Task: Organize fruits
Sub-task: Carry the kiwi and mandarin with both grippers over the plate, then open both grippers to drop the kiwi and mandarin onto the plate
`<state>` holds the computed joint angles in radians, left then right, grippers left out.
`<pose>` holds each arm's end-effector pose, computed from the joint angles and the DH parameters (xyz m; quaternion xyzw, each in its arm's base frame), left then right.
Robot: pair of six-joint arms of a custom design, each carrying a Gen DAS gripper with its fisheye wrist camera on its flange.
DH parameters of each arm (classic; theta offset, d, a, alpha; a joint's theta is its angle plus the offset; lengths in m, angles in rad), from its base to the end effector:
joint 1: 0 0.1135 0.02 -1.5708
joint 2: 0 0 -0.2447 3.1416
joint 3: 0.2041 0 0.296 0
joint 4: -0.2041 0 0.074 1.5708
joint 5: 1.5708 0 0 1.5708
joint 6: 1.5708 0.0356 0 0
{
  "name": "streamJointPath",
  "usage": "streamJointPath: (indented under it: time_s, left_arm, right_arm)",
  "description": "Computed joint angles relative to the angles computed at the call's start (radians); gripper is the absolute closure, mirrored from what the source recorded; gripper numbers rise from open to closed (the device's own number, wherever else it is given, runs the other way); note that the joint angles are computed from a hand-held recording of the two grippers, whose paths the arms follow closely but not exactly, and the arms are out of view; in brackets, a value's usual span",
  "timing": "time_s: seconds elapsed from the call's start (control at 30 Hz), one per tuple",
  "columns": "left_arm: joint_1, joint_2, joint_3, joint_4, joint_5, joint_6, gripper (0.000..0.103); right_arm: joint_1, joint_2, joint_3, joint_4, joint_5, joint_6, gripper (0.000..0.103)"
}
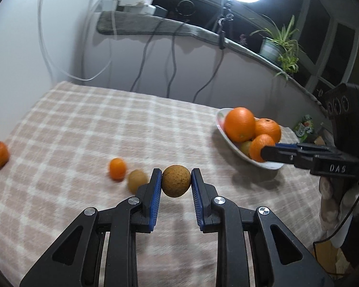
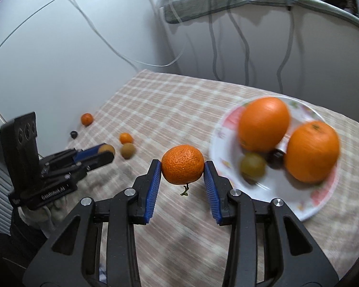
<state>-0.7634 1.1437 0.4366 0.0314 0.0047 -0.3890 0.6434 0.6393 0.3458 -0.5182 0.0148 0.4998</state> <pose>0.1903 -0.1823 0.1250 0.1688 0.8856 -0.2376 0.3617 0.1554 0.1159 0.1536 -0.0639 0.9266 0.1946 0.3153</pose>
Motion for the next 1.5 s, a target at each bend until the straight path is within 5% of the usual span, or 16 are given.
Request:
streamJointPath:
  time_s: [0.53,1.0,1.5]
  left_arm:
    - [-0.108,0.301,0.237,0.095,0.023,0.026,0.08]
    - [-0.154,0.525,0.445,0.087,0.035,0.066,0.08]
    - [-0.166,0.565,0.496,0.06,0.035,0.084,0.079]
  right_arm:
    - [-0.11,-0.347,-0.122,-0.265,0.072,-0.009,0.065]
    - [-0.172,-0.341,-0.136,-0.259,0.067,-0.038,0.064]
    - [-0.166,-0.283,-0.131,-0.222,0.08,-0.032,0.064]
